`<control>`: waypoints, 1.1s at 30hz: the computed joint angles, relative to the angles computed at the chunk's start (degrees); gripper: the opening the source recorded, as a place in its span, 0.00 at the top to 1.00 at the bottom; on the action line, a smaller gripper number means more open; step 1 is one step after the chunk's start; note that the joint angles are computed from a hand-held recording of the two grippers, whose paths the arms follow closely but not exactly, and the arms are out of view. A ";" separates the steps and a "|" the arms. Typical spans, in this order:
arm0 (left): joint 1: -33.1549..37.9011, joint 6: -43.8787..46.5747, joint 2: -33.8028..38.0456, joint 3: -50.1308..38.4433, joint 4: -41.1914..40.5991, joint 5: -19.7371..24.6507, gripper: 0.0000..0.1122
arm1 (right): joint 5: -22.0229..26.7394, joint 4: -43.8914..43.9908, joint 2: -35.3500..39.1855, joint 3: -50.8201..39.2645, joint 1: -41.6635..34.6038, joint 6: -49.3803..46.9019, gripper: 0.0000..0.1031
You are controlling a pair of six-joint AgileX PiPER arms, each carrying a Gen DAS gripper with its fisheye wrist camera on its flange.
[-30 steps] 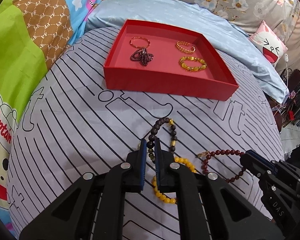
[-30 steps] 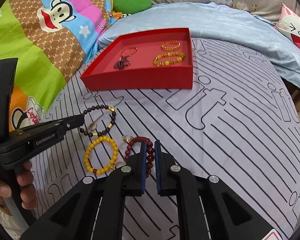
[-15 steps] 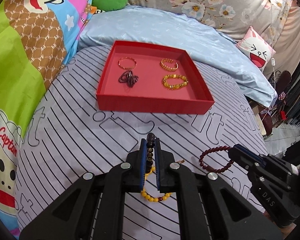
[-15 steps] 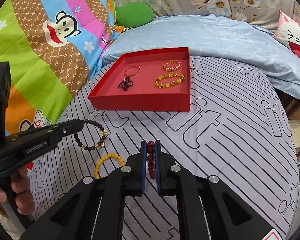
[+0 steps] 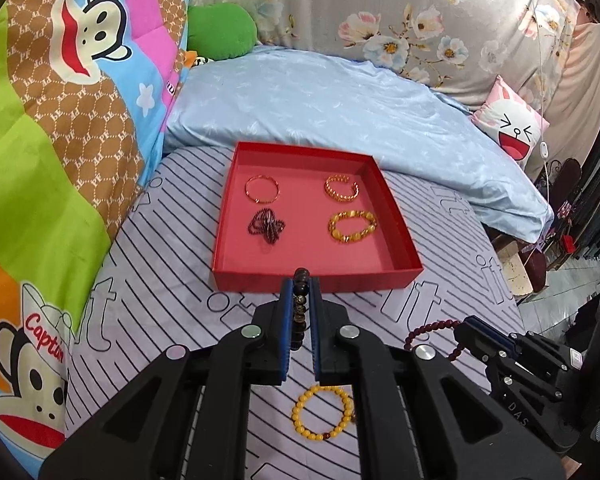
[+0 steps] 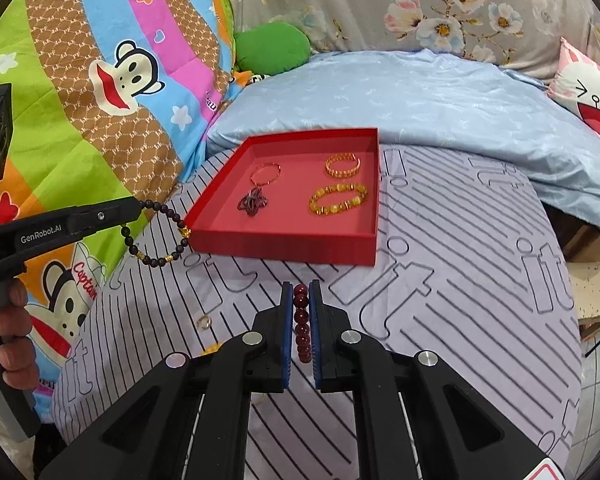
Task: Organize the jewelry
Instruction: 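Carry both bracelets into the red tray and open both tools to release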
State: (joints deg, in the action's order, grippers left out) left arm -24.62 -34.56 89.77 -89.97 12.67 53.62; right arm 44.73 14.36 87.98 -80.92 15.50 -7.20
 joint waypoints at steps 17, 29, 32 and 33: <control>3.66 6.64 13.57 -19.88 -6.86 1.36 0.93 | 6.52 2.04 18.56 -28.11 0.34 0.35 0.92; 9.12 9.54 21.72 -21.48 -14.70 -0.51 0.93 | 11.96 1.86 33.32 -41.84 2.08 2.94 0.92; 9.69 9.57 23.45 -20.64 -14.34 -0.39 0.93 | 11.48 -1.15 34.51 -41.02 2.29 4.12 0.92; 9.78 9.46 23.90 -20.39 -13.81 -0.24 0.93 | 10.99 -1.74 34.35 -40.08 2.11 4.20 0.92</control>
State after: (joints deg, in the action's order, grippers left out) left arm -14.85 -25.10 113.66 -110.36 -1.15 53.37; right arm 55.72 12.61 122.33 -121.00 17.61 -3.00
